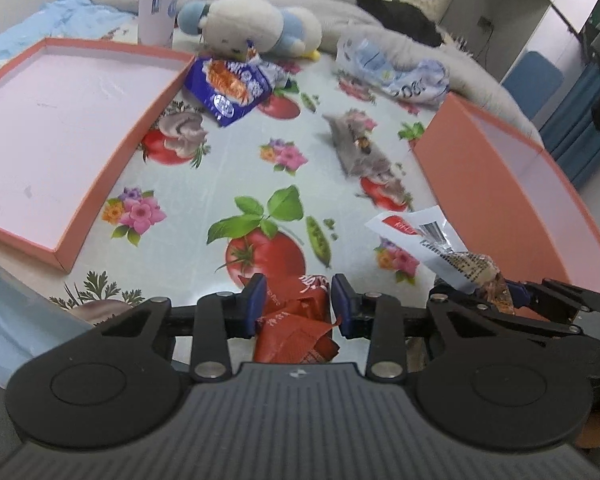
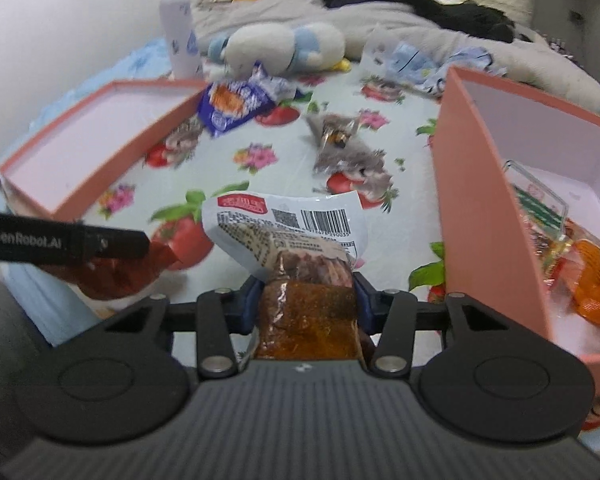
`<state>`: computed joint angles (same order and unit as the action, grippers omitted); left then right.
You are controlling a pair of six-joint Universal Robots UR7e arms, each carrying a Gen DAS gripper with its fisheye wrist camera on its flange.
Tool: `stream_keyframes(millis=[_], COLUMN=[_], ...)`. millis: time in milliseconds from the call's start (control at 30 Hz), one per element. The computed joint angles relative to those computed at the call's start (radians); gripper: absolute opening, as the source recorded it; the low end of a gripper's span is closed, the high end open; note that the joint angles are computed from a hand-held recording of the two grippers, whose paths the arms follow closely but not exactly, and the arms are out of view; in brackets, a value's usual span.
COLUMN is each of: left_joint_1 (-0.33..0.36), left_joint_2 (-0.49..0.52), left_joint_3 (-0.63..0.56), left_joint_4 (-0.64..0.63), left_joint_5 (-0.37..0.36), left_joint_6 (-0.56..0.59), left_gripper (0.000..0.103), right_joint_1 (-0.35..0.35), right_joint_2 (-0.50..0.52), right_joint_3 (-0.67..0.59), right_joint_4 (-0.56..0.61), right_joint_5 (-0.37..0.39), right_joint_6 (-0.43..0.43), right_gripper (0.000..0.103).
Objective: Organize snacks
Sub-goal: 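Carry the red foil bag with the left gripper while the right carries the orange pack over the box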
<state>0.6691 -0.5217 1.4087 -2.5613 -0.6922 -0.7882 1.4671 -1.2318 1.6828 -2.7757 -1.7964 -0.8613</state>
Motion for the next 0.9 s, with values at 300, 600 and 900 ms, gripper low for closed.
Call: stream_keyframes(millis=[300,600,900], left_joint_1=[-0.052,-0.119,-0.168], left_joint_2=[-0.019,-0.027,-0.004], left_joint_3=[0.022,0.031,0.011], left_joint_4=[-0.062,-0.117,-0.166], left_joint_5=[0.019,0.037,0.019], left_joint_6=[0.010,0.046,0.097], left_gripper=[0.040,0.039,0.039], right_joint_1=[0.009,0.014,0.003], right_joint_2=[-0.085,-0.192,-0.274], right_joint_3=[0.056,0.118,0.173], right_joint_4=[-0.061,-0.074,-0.125], right_joint_5=[0.042,0.063,0.069], right_joint_6=[0.079,0.148,0.149], right_gripper=[0.049,0.049,0.049])
